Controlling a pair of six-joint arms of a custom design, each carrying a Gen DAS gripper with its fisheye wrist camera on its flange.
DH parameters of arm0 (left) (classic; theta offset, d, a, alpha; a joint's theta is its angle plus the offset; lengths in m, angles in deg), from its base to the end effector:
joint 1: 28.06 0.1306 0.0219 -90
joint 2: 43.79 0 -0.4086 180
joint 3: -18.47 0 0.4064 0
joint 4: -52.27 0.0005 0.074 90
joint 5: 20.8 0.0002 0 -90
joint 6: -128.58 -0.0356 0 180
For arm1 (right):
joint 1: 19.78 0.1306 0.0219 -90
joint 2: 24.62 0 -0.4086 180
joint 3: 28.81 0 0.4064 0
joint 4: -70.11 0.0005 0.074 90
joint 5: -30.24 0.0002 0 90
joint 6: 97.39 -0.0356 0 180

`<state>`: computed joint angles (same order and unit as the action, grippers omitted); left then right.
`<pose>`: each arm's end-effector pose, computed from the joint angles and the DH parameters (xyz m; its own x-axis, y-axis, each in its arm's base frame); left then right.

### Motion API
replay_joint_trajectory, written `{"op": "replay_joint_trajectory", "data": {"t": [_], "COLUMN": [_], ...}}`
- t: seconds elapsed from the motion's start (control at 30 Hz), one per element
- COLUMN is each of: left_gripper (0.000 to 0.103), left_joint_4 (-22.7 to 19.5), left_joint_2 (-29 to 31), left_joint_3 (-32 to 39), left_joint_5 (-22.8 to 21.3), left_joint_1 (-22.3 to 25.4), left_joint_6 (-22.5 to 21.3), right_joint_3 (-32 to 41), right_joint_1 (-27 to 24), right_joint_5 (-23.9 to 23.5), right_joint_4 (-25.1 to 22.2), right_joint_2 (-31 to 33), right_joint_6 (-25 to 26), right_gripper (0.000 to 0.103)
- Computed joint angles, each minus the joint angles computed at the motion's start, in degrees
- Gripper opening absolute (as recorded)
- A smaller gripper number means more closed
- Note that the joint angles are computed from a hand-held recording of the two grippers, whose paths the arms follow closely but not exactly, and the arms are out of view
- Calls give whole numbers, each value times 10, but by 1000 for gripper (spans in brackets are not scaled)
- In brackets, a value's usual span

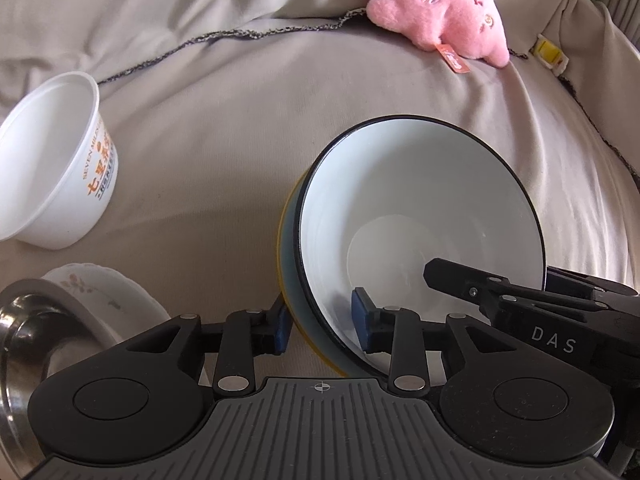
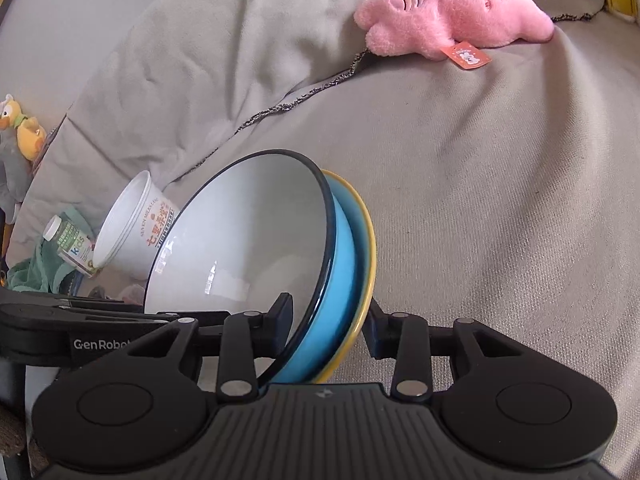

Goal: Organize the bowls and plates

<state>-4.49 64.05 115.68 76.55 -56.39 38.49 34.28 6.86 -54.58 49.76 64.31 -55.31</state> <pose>0.5155 -0.2836 0.3436 -0.8118 0.4394 -0.3846 0.5152 0.8490 -0.1175 0.4090 0.2010 0.2829 -0.7222 0.4647 -0.5123 0.2169 0.8555 0.4701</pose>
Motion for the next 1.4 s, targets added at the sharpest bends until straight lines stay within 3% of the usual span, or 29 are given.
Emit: {"op": "replay_joint_trajectory", "data": {"t": [0.17, 0.3, 0.43, 0.67, 0.8, 0.87, 0.93, 1.0, 1.03, 1.1, 1.17, 1.27, 1.4], "left_gripper": [36, 35, 34, 34, 34, 34, 34, 34, 34, 34, 34, 34, 34], "left_joint_4": [21, 30, 57, 134, 190, 206, 238, 295, 305, 283, 302, 330, 276], "left_joint_2": [-9, -20, -44, -94, -105, -103, -104, -111, -109, -105, -110, -94, -34], "left_joint_3": [-16, -25, -42, -89, -106, -105, -113, -138, -138, -121, -122, -116, -64], "left_joint_5": [2, 23, 52, 163, 252, 273, 299, 328, 332, 319, 280, 212, 219], "left_joint_1": [1, 9, 24, 77, 124, 144, 167, 196, 208, 235, 261, 296, 323], "left_joint_6": [2, 8, 11, 22, 62, 78, 77, 89, 95, 88, 97, 150, 185], "right_joint_3": [2, 6, 14, 64, 118, 148, 191, 239, 263, 301, 346, 415, 547], "right_joint_1": [-4, 11, 14, 34, 48, 56, 62, 63, 65, 72, 85, 100, 110], "right_joint_5": [-6, 49, 72, 147, 200, 222, 233, 214, 205, 198, 195, 183, 168], "right_joint_4": [-7, -33, -60, -140, -208, -236, -279, -320, -334, -349, -361, -380, -451], "right_joint_2": [-2, -16, -28, -22, -3, 13, 39, 71, 88, 118, 157, 220, 313], "right_joint_6": [0, 8, 5, 35, 53, 68, 80, 87, 87, 92, 104, 110, 100], "right_gripper": [37, 40, 42, 48, 48, 49, 55, 57, 57, 57, 65, 68, 68]}}
